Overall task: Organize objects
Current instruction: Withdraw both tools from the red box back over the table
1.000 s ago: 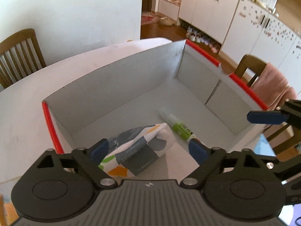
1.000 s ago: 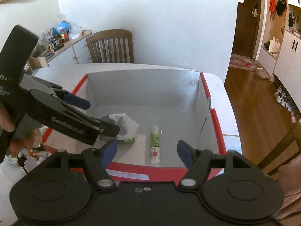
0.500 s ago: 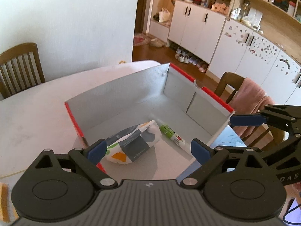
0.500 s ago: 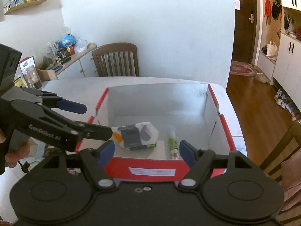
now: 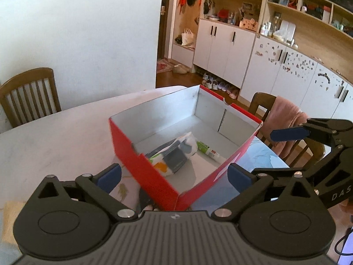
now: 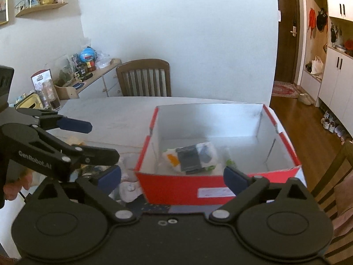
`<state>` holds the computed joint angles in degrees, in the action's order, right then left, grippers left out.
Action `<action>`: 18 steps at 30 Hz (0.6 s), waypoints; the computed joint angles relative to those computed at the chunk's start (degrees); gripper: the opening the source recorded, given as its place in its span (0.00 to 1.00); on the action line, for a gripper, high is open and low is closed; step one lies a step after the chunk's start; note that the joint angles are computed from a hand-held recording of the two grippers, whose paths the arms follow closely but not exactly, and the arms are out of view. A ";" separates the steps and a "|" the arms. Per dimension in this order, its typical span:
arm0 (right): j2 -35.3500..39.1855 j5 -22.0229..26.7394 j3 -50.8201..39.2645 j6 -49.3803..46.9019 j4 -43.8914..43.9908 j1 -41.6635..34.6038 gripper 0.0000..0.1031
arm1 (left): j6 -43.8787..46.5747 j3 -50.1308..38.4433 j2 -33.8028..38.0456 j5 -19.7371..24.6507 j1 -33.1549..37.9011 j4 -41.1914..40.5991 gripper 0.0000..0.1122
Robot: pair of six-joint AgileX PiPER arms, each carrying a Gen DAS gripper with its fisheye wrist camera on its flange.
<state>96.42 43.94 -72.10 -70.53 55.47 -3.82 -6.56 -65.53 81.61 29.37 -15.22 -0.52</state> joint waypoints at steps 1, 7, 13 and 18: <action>-1.10 -0.94 1.70 -0.26 0.47 0.74 0.98 | 1.06 1.54 -1.46 -0.28 0.73 -1.03 0.91; -6.60 -7.28 10.44 0.30 1.73 6.48 0.99 | 3.94 10.97 -10.35 -1.47 5.07 -3.26 0.91; -8.62 -13.18 15.37 6.10 0.82 12.68 0.99 | 8.07 19.88 -19.22 -2.23 9.98 -3.80 0.91; -9.04 -18.12 18.43 10.06 -0.08 17.37 0.99 | 19.86 26.19 -25.32 -1.24 17.91 -13.06 0.91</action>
<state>87.37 25.81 -53.66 -60.47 55.39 13.55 13.30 -39.34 56.29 28.13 2.68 -13.58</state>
